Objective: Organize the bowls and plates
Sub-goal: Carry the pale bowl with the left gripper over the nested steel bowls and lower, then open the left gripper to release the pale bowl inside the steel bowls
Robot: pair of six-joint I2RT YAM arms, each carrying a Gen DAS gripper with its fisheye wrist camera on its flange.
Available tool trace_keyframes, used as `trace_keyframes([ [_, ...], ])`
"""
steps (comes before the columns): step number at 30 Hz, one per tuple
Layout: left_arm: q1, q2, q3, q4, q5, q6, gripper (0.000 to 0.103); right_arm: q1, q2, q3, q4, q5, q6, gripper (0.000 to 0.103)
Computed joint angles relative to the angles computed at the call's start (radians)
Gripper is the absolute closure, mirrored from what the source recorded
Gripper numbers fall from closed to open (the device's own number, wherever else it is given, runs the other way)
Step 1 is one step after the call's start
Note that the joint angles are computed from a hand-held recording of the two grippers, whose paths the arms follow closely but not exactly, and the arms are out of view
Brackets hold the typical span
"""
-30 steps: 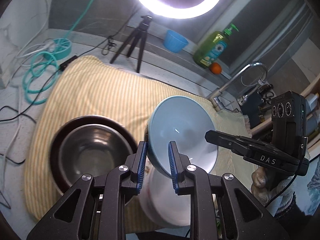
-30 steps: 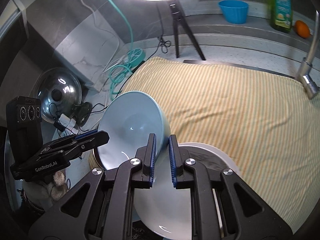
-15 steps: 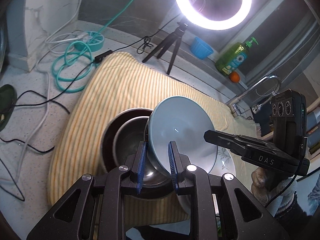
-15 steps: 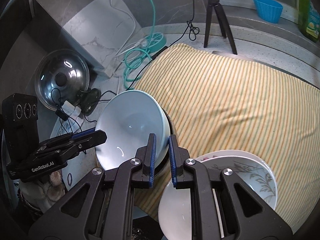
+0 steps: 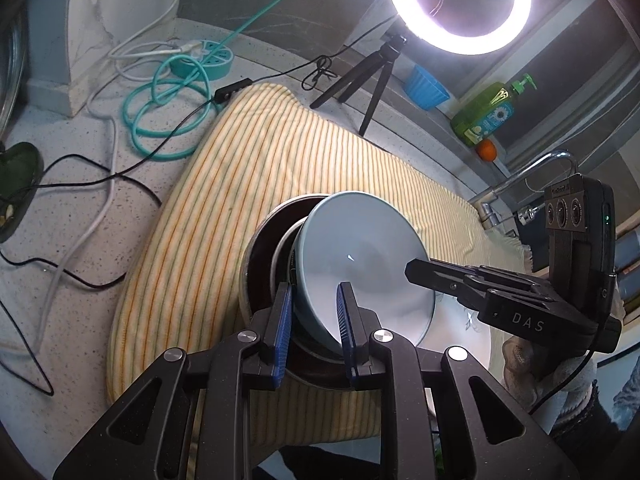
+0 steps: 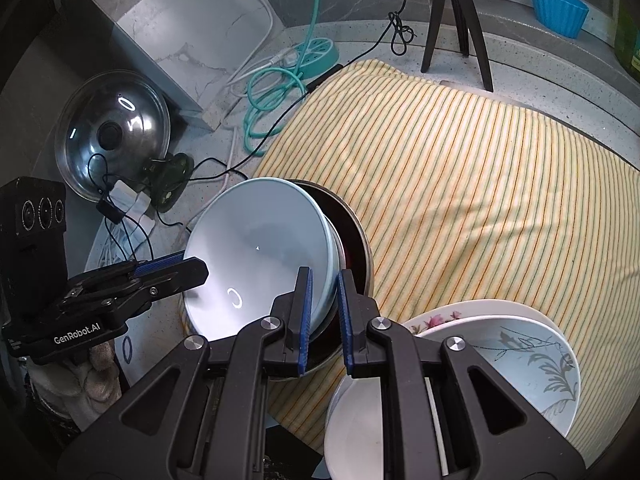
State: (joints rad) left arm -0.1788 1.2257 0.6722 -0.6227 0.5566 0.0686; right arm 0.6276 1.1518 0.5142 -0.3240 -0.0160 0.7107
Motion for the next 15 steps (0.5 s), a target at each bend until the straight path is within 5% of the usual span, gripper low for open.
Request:
trace_keyframes([
  [12, 0.003, 0.015, 0.002, 0.000, -0.010, 0.008, 0.083, 0.016, 0.037, 0.023, -0.007, 0.020, -0.014, 0.087],
  [14, 0.000, 0.012, 0.002, 0.001, -0.017, 0.004, 0.081, 0.015, 0.020, 0.020, -0.013, 0.035, -0.008, 0.070],
  [15, -0.001, 0.013, 0.002, 0.002, -0.017, 0.003, 0.081, 0.015, 0.008, 0.015, -0.013, 0.041, -0.004, 0.052],
])
